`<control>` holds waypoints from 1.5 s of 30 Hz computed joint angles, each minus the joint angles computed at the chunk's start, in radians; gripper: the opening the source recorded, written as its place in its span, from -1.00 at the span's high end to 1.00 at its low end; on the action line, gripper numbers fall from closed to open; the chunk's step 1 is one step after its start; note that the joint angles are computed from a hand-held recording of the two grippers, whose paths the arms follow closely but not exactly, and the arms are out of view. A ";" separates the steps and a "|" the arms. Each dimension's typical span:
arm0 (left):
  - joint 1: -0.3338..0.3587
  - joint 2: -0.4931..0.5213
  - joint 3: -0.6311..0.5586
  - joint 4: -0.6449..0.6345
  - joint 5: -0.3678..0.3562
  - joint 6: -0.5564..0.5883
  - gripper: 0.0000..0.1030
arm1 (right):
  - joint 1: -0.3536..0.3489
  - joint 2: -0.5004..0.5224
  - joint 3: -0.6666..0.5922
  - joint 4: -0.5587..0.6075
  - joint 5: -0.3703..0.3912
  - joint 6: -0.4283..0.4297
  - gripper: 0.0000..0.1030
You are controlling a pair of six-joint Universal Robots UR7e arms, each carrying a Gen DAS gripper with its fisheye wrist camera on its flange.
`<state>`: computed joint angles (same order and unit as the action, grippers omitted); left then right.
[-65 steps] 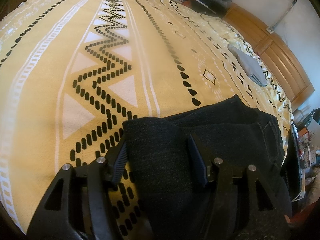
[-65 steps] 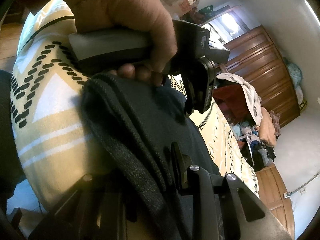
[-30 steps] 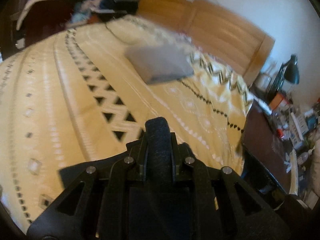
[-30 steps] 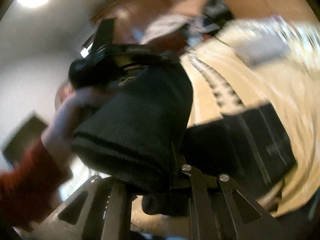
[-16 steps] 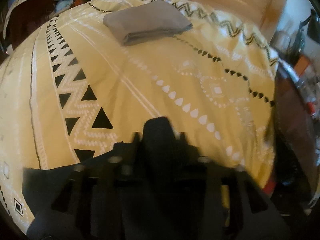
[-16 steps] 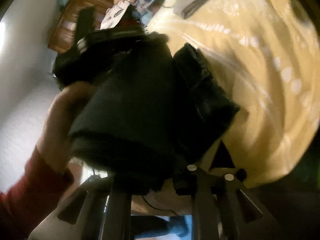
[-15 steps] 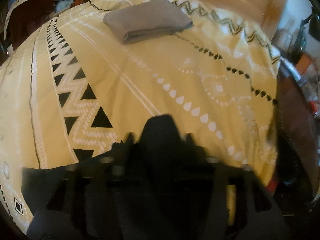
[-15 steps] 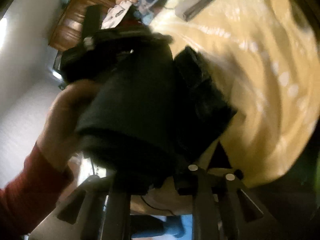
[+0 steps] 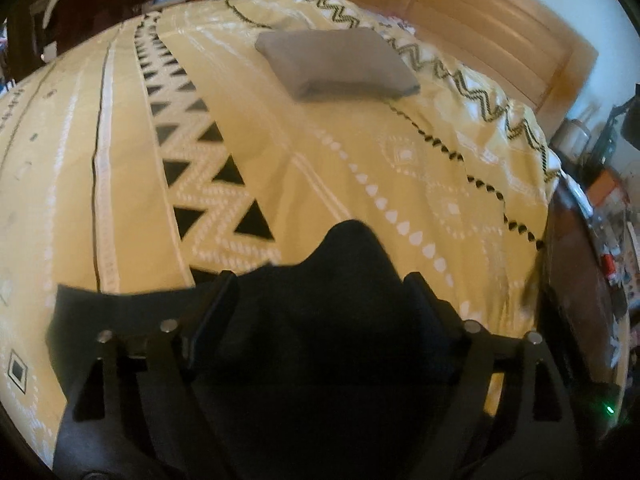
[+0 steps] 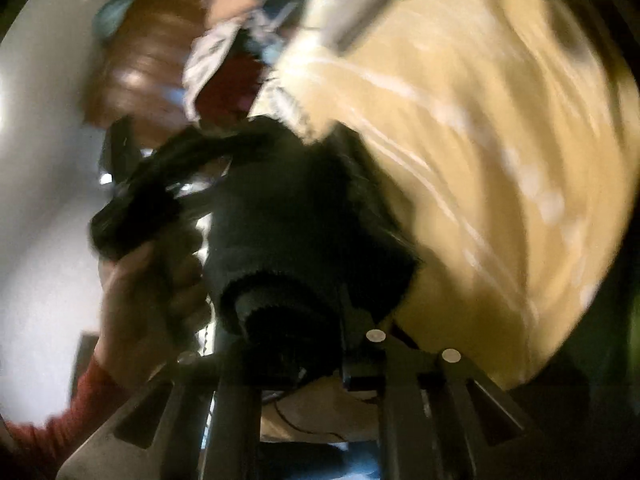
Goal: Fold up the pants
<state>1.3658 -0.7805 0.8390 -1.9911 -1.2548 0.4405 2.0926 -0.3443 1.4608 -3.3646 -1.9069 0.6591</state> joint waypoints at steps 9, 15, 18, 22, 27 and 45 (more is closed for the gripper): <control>0.001 0.023 -0.029 -0.025 -0.122 -0.041 -0.67 | -0.002 -0.037 0.032 0.094 0.009 -0.014 0.60; -0.001 -0.008 -0.005 -0.114 -0.092 -0.016 -0.67 | -0.013 -0.084 0.068 0.196 0.048 -0.059 0.35; 0.025 -0.050 0.007 -0.149 -0.026 0.039 -0.67 | -0.005 -0.129 0.074 0.298 0.035 -0.169 0.26; 0.087 -0.088 -0.030 -0.093 0.044 0.008 -0.67 | 0.005 -0.196 0.116 0.321 0.005 -0.229 0.10; 0.155 -0.131 -0.003 -0.020 0.028 -0.092 -0.65 | -0.040 -0.135 -0.072 0.435 0.000 -0.360 0.04; 0.215 -0.056 -0.081 0.077 -0.028 -0.098 -0.72 | 0.009 -0.005 -0.309 0.627 -0.186 -0.381 0.18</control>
